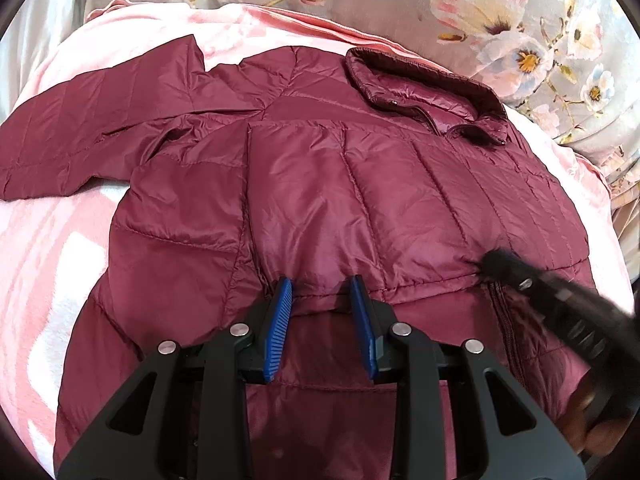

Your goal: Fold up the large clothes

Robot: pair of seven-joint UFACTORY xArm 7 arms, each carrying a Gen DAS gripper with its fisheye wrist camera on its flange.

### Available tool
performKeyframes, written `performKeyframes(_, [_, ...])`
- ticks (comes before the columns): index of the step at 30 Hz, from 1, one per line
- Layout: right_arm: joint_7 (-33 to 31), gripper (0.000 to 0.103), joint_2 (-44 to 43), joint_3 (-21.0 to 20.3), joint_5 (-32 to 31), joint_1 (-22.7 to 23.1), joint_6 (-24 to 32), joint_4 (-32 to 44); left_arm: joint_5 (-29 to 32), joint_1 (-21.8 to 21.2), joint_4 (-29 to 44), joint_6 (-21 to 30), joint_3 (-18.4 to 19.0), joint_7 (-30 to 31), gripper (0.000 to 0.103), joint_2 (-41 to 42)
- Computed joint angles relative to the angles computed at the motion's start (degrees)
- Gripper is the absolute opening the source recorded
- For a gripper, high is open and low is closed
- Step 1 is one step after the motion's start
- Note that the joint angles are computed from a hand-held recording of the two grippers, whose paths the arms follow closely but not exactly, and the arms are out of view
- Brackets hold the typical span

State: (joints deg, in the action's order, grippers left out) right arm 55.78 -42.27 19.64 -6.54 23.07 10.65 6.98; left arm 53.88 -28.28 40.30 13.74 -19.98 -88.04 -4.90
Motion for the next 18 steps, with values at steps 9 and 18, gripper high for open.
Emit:
performKeyframes(9, [5.24,0.000,3.03,8.04,-4.56,-5.67,0.56,1.68,2.98,0.97,-0.90,-2.70,0.06,-3.96,0.030,-0.59])
performKeyframes(18, [7.30,0.000,3.40,7.88,-7.52,-6.08,0.28,1.72,-10.03,2.81,-16.87,-10.84,7.86,3.87,0.062,-21.04])
